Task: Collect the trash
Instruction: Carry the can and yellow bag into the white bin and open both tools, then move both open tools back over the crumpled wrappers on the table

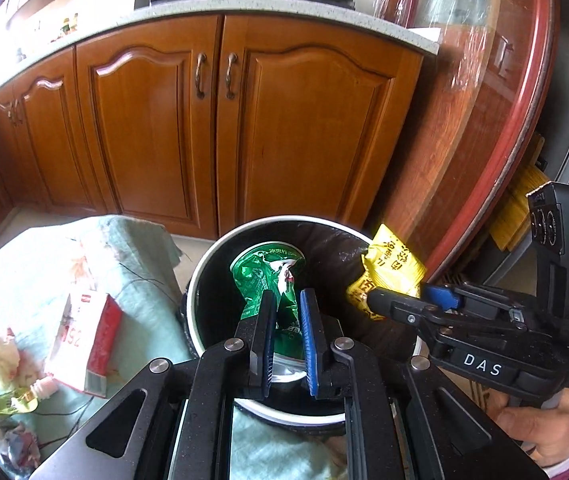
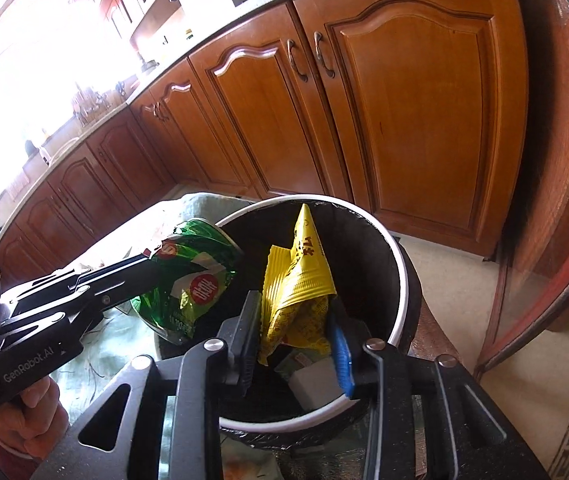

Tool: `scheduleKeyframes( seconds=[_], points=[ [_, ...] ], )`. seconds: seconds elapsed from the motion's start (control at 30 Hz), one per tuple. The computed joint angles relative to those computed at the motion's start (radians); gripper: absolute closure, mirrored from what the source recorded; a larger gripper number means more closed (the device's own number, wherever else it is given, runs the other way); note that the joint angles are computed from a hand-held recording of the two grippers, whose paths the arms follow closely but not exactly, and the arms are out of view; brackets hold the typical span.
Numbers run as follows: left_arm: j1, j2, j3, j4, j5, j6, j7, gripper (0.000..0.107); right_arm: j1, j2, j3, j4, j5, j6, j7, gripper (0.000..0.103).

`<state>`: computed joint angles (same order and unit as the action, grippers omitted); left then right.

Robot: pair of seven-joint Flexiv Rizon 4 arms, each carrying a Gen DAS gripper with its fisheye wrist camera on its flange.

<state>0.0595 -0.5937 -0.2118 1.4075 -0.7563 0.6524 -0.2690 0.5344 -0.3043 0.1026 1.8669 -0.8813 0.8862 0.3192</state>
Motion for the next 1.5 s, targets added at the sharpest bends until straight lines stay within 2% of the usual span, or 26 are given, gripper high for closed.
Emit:
scheduleKeyframes(
  seconds=[0.1, 0.13, 0.2, 0.37, 0.5, 0.63, 0.8, 0.97, 1.33, 1.5],
  points=[
    [-0.01, -0.014, 0.007, -0.023, 0.019, 0.004, -0.033, 0.081, -0.005, 0.0, -0.001, 0.004, 0.007, 0.007, -0.001, 0.05],
    [-0.012, -0.018, 0.004, -0.027, 0.018, 0.007, -0.039, 0.079, -0.005, 0.002, -0.002, 0.007, 0.004, 0.01, 0.006, 0.045],
    [-0.011, -0.019, 0.005, -0.024, 0.019, 0.018, -0.05, 0.071, -0.006, 0.006, -0.004, 0.017, -0.006, 0.021, 0.026, 0.045],
    [0.007, -0.005, 0.006, 0.011, -0.001, 0.041, -0.065, 0.065, 0.0, 0.006, -0.001, 0.021, -0.02, 0.024, 0.061, 0.04],
    [0.035, 0.042, 0.005, 0.1, -0.064, 0.106, -0.021, 0.051, 0.022, 0.0, -0.003, 0.005, -0.055, 0.001, 0.096, 0.029],
    [0.058, 0.083, 0.018, 0.178, -0.13, 0.163, 0.022, 0.048, 0.059, -0.018, -0.004, -0.034, -0.111, -0.053, 0.132, 0.018],
    [0.085, 0.123, 0.045, 0.249, -0.189, 0.216, 0.057, 0.048, 0.099, -0.066, -0.006, -0.098, -0.153, -0.074, 0.155, 0.017],
    [0.11, 0.155, 0.077, 0.297, -0.224, 0.256, 0.075, 0.048, 0.13, -0.13, -0.021, -0.167, -0.154, -0.037, 0.152, 0.017],
    [0.184, 0.17, 0.13, 0.321, -0.238, 0.331, 0.023, 0.047, 0.219, -0.326, -0.069, -0.414, -0.004, 0.036, -0.043, 0.017],
    [0.226, 0.159, 0.145, 0.3, -0.215, 0.325, -0.007, 0.047, 0.254, -0.4, -0.089, -0.528, 0.08, 0.037, -0.153, 0.017]
  ],
)
